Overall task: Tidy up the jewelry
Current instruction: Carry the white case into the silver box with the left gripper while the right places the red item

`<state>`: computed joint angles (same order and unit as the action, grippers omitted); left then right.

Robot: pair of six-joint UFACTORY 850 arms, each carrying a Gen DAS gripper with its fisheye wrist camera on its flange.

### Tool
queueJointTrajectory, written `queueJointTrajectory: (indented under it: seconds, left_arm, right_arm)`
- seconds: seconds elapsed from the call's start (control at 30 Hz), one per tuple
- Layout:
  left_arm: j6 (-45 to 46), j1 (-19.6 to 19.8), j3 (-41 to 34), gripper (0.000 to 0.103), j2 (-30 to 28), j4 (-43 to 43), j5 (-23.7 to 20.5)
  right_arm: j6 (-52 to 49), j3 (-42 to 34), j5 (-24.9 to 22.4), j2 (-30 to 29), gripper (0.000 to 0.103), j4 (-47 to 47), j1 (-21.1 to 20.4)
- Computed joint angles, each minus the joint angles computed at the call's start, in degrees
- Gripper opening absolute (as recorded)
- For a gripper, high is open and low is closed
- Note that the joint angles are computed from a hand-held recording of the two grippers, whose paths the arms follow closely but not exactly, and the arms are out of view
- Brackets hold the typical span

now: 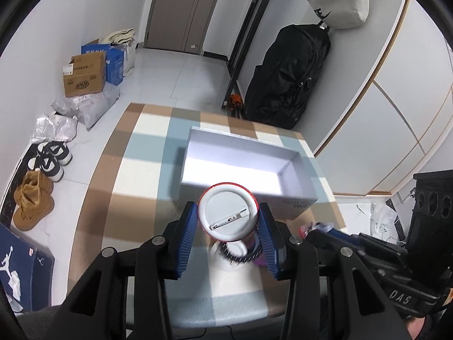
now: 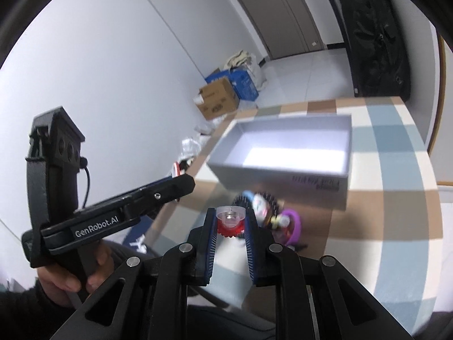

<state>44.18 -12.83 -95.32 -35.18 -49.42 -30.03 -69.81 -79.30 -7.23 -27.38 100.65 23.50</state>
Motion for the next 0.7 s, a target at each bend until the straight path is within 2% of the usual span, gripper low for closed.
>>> queueJointTrajectory:
  seconds: [0.07,0.13,0.3,0.53,0.7]
  left_arm:
    - [-0.66,-0.26,-2.01,0.037,-0.97,1.07,-1.45]
    - [-0.10,-0.71,-3.61,0.037,-1.62,1.43,-1.39]
    - [-1.30,-1.39,-9.84,0.037,-5.20,2.64,-3.40]
    - [-6.15,-1.79,-20.94,0.037,-12.91,6.79,-7.43]
    - [-7.08,-1.58,-27.10,0.037,-17.39,7.40,-11.09]
  right_arm:
    - [-4.56,0.12,-0.10,0.53,0.018,4.85,-0.48]
    - [-9.60,0.36,-2.71,1.07,0.018,10.79,-1.69]
    - [-9.13,-1.39,-2.23,1.12,0.018,9.48,-3.24]
    - [-2.86,-9.02,-1.60,-4.15,0.018,2.14,-5.63]
    - [12.57,-14.03,-3.02,-8.47,0.018,-13.55,-7.09]
